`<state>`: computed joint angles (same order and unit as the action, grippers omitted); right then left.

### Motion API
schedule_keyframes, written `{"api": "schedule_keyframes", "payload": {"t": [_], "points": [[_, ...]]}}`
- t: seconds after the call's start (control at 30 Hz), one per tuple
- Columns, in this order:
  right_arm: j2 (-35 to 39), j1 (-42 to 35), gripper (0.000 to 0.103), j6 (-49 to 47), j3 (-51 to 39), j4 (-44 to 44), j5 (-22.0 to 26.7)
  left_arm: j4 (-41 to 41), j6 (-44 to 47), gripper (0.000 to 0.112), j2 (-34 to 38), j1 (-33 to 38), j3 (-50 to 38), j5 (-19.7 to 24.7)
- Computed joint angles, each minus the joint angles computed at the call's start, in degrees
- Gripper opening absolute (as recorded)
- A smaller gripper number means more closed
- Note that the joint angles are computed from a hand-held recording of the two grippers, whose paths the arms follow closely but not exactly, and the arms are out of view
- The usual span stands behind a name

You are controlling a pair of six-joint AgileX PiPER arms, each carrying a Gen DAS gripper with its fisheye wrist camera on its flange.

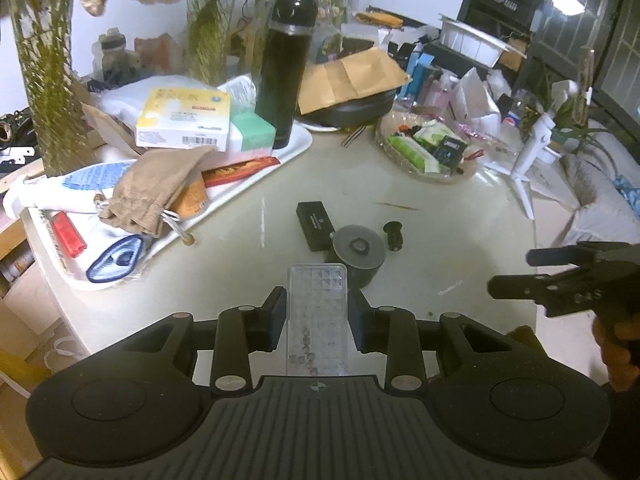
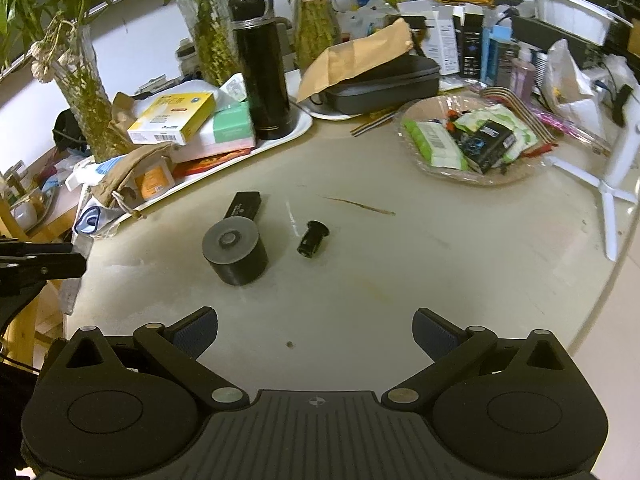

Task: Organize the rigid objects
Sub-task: 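Grasp the black tape roll with the right gripper while the left holds the clear piece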

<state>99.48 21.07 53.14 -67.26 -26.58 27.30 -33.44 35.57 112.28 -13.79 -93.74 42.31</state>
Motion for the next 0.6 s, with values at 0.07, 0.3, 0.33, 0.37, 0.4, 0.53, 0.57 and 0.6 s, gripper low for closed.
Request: {"api": "schedule_keyframes", "payload": {"t": [0.07,0.3,0.33,0.37,0.4,0.53,0.57,0.6], "points": [[1.0,-0.1,0.103,-1.8,-1.3,1.3,-0.3,-1.3,1.9,0.032,-0.5,0.6,1.0,-0.3],[6.0,-0.1,0.103,-11.6,-7.6,7.3,-2.2,-6.2,7.9,0.033,-1.7,2.6,5.3,-1.7],[7.0,-0.1,0.103,-13.6,-8.8,8.5,-2.4,-6.4,8.4,0.033,-1.8,2.8,5.5,-1.7],[8.2,0.0,0.103,-15.5,-10.3,9.6,-2.1,-6.7,8.9,0.033,-1.9,2.9,5.7,-2.0],[9.2,0.0,0.103,-17.3,-11.7,10.5,-1.9,-7.2,9.4,0.033,-2.1,3.1,5.9,-2.3],[13.0,0.0,0.102,-23.7,-16.5,14.3,-1.3,-8.3,9.4,0.033,-1.5,3.5,5.5,-1.8],[14.1,-0.1,0.102,-24.9,-18.0,14.9,-0.8,-8.2,9.3,0.033,-1.3,3.4,5.5,-1.7],[15.0,-0.1,0.102,-25.8,-19.2,15.3,-0.4,-8.0,9.2,0.033,-1.2,3.4,5.5,-1.8]]}}
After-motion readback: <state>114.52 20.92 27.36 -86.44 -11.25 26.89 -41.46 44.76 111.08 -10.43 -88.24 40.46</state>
